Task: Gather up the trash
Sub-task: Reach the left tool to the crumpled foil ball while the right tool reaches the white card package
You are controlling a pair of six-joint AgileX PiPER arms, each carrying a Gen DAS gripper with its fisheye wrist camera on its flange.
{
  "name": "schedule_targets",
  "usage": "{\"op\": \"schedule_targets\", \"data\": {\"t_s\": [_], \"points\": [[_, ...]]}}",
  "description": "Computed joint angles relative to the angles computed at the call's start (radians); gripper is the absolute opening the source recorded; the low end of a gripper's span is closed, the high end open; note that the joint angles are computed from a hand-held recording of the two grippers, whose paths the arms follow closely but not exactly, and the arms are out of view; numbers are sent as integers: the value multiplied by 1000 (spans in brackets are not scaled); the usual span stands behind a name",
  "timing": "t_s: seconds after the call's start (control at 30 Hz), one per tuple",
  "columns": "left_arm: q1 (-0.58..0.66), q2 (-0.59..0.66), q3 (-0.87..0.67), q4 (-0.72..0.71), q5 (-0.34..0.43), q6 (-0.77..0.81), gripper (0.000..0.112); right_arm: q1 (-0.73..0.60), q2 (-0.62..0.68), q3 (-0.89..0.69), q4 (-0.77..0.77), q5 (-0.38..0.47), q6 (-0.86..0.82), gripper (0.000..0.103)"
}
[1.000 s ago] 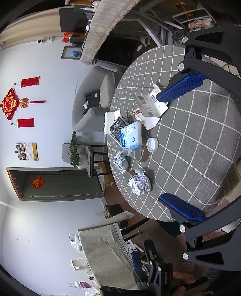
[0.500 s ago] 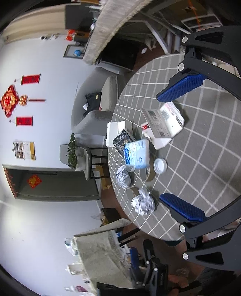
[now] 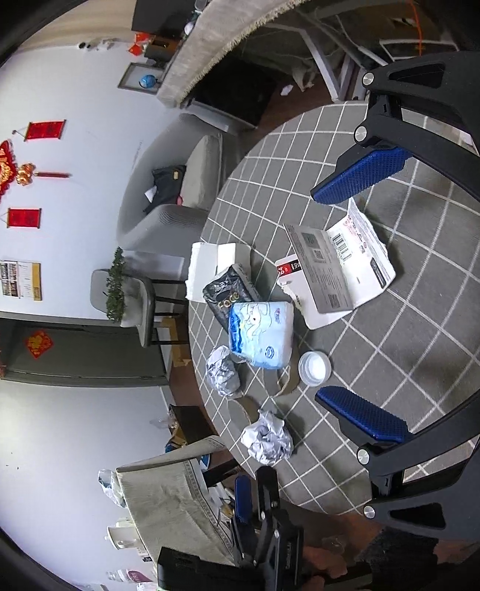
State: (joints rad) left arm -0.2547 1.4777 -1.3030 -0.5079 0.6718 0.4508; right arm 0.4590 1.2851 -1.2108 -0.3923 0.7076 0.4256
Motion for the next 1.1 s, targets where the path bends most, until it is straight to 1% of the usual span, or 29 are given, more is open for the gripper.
{"op": "schedule_targets", "data": {"t_s": [0.2,0.3,0.37,0.43,0.5,0.63,0.77,0.93,0.97,1.0,1.03,1.07,1.1], "points": [[-18,87,-80,36,25,-33,73,-103,50,-42,175,-3,-201,100],[-10,130,-125,31,65,-24,66,-139,90,-79,241,15,-292,100],[-6,155,-153,16,91,-9,64,-155,119,-107,264,33,-334,100],[-6,174,-176,12,107,3,55,-166,140,-123,282,40,-363,100],[-9,188,-192,7,112,25,54,-186,159,-135,327,47,-411,100],[-13,210,-221,-5,111,46,52,-205,189,-162,362,62,-459,100],[2,243,-264,-38,141,65,51,-219,205,-187,418,52,-508,100],[17,261,-286,-74,167,98,50,-219,240,-229,433,78,-526,99],[18,260,-285,-78,170,103,50,-215,248,-238,430,88,-521,98],[22,261,-288,-83,176,108,50,-213,255,-246,429,98,-520,90],[25,260,-288,-90,184,115,50,-212,261,-252,425,105,-518,76],[28,258,-286,-96,188,122,50,-205,266,-258,408,115,-500,72],[30,254,-283,-101,192,127,50,-202,267,-258,396,118,-488,72]]}}
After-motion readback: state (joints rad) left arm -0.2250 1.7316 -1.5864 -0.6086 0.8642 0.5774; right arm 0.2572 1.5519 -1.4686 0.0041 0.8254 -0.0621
